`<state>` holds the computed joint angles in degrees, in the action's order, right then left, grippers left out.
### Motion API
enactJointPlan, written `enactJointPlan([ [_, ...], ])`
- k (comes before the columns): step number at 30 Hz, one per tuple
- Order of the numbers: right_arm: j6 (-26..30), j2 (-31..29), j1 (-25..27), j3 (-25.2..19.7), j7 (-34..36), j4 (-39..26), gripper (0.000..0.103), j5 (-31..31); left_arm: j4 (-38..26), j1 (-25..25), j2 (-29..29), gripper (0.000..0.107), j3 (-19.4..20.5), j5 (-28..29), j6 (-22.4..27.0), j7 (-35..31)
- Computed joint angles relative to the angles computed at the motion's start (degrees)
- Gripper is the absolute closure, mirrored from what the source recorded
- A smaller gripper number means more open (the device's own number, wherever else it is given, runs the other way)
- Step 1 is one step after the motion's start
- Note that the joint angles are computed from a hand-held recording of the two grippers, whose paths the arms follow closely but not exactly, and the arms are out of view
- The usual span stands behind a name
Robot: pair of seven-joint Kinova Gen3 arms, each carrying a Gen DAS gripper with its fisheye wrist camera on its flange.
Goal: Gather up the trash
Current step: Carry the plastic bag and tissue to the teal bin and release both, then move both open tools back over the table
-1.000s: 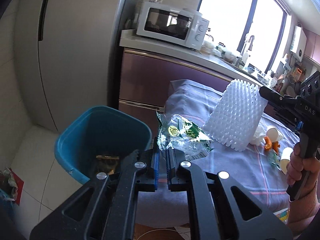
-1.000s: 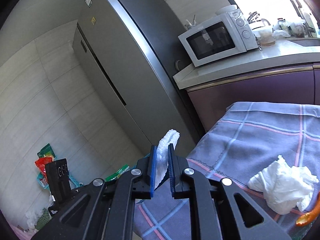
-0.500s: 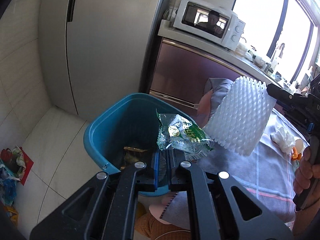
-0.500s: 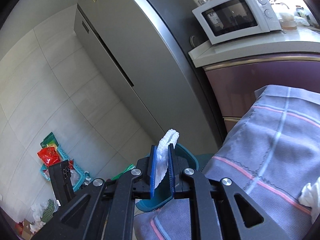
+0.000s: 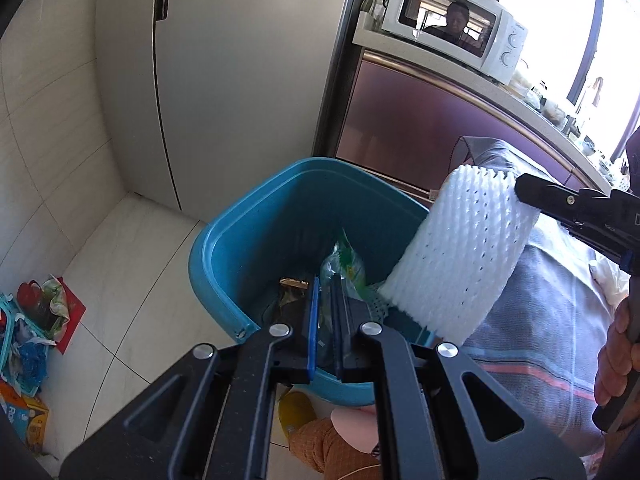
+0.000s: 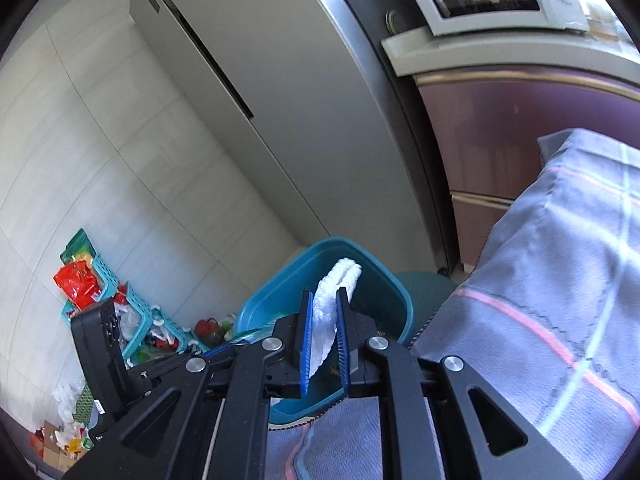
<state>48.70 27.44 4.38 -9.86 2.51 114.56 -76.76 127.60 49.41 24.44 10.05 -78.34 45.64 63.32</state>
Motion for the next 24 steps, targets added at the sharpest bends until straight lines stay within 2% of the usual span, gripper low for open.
enactJointPlan([
  [8,-5.13,1.27,-3.41,-1.20,-5.39,-1.66,0.089,4.02,-0.51,-0.75,0.89,0.101,-0.74,-0.52,-0.92,0.39],
  [11,-6.15,1.78,-2.97,-1.98,-6.73,-1.84,0.079,5.18,-0.43,0.09,0.74,0.101,-0.54,-0.59,-0.01,1.25],
  [16,-6.39,1.50,-0.75,-2.93,-5.61,-1.04,0.077,4.88,-0.16,0.90,0.35,0.093,0.06,-1.28,1.15,2.66],
  [20,-4.38,1.36,1.54,-2.71,-3.96,-0.58,0.075,4.58,-0.28,1.55,-0.03,0.088,0.87,-2.21,2.16,3.46],
  [22,-3.31,0.44,2.86,-2.37,-1.98,0.41,0.074,3.87,-0.60,2.14,-0.24,0.078,1.38,-2.62,2.98,3.48],
  [24,-1.33,-0.57,4.45,-1.67,0.34,1.37,0.069,3.22,-1.09,2.85,-0.40,0.075,1.89,-3.32,3.97,3.23],
])
